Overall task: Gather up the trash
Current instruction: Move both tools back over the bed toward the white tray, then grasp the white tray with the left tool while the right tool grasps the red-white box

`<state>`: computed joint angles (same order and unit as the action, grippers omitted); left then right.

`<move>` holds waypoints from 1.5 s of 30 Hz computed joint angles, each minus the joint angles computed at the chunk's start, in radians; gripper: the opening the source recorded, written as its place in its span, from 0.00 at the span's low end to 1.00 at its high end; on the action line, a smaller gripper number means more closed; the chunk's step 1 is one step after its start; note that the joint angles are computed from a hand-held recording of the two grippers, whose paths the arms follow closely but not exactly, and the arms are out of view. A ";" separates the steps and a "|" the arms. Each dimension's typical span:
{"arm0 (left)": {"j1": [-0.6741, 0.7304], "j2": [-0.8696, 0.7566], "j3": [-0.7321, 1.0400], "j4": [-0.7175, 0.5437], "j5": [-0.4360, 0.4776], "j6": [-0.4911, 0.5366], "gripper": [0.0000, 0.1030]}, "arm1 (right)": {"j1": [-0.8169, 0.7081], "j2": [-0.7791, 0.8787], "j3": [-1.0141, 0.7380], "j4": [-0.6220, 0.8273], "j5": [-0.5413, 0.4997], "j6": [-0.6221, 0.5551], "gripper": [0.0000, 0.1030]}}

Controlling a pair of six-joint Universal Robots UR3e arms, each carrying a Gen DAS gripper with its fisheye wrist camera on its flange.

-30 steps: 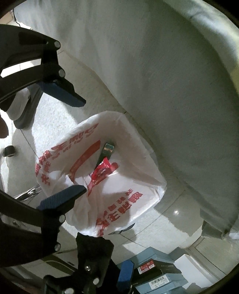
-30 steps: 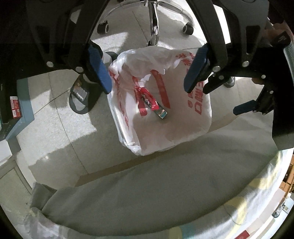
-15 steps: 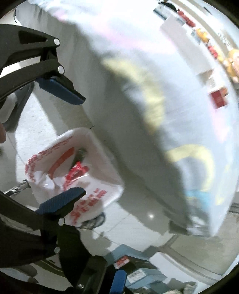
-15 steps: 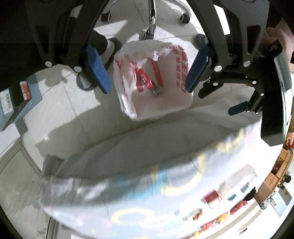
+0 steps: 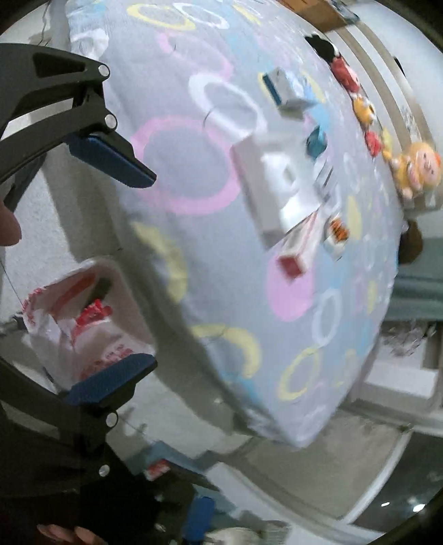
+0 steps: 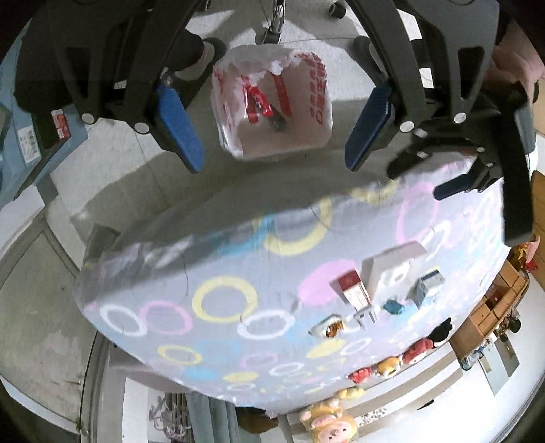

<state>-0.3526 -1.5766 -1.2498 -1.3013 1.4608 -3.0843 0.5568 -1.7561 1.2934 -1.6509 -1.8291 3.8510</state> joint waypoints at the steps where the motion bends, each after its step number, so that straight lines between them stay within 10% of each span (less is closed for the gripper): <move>1: 0.026 0.009 0.011 -0.006 -0.017 -0.002 0.92 | -0.004 0.012 -0.025 0.009 0.002 -0.006 0.81; 29: 0.318 -0.337 0.570 -0.252 -0.074 -0.091 0.92 | -0.104 0.647 -0.953 0.219 0.093 -0.383 0.81; 45: 0.273 -0.522 0.728 -0.302 -0.040 -0.121 0.92 | -0.177 0.836 -1.035 0.168 0.204 -0.524 0.81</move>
<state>-0.0795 -2.0984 -0.5220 -1.6035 1.4212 -3.2048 0.3798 -0.9198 0.2583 -1.4825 -1.6255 3.3271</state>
